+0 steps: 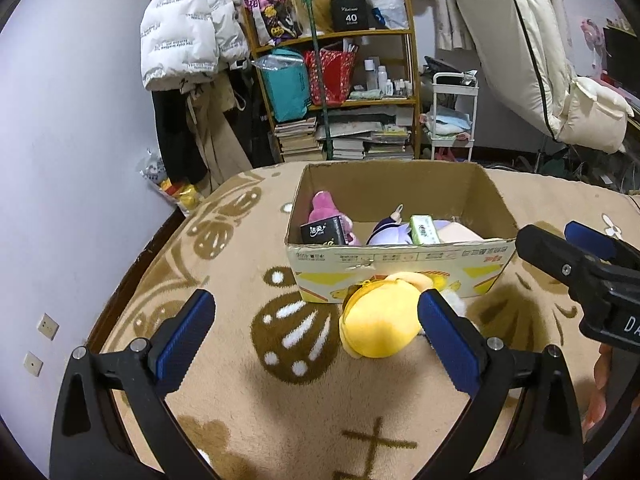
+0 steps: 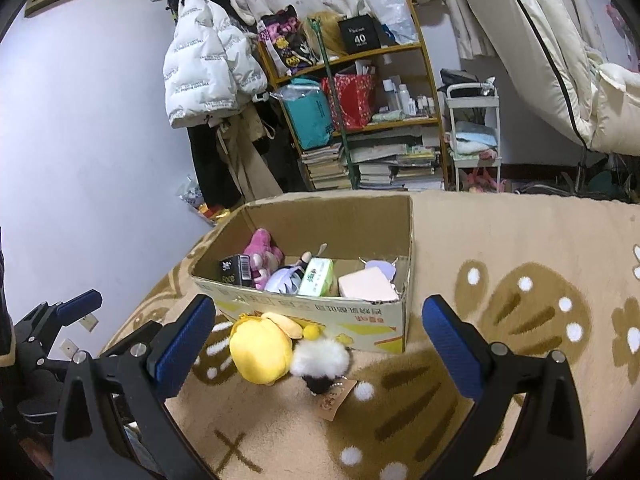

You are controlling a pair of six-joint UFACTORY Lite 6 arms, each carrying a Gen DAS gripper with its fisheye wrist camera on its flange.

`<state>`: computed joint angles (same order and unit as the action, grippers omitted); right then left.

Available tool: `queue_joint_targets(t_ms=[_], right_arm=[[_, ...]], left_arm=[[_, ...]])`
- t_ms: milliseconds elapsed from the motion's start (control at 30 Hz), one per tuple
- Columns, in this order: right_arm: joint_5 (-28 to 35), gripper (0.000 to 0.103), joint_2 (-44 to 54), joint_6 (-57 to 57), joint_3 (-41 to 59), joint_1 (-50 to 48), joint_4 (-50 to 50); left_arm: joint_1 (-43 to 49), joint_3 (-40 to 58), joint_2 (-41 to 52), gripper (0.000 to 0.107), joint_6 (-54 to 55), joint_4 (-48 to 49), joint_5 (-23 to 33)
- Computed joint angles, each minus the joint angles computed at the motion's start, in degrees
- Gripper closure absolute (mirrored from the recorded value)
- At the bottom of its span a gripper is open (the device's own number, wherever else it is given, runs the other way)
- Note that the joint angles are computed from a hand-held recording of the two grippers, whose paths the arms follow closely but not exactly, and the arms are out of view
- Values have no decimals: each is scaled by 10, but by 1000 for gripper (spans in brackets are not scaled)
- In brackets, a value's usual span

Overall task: Organize soft objects
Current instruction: 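Withdraw both tools from the box and move toward the remaining plushes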

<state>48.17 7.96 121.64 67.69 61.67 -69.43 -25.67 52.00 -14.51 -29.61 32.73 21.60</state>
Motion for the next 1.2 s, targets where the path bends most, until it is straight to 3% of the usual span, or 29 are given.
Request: queue_joint_targets(t_ms=[200,367,633,800,1200], right_arm=[[-26,0,13,1,0,-21,9],[-48,0,27,-3,3,-39,19],[-76,0,40,3,2,-58,25],[-120,0,41,21,-11,-81,26],[-227,0,46,76,-50,-143,29]], left_arm=[[5,5,31,7,-16,15,-18],[20,9,47,7,49,-56,-38],[26,16,82,7,66,-78,-62],[31,23,110,7,154,-165,-78],[11,47,186,7,250,-254,-107]])
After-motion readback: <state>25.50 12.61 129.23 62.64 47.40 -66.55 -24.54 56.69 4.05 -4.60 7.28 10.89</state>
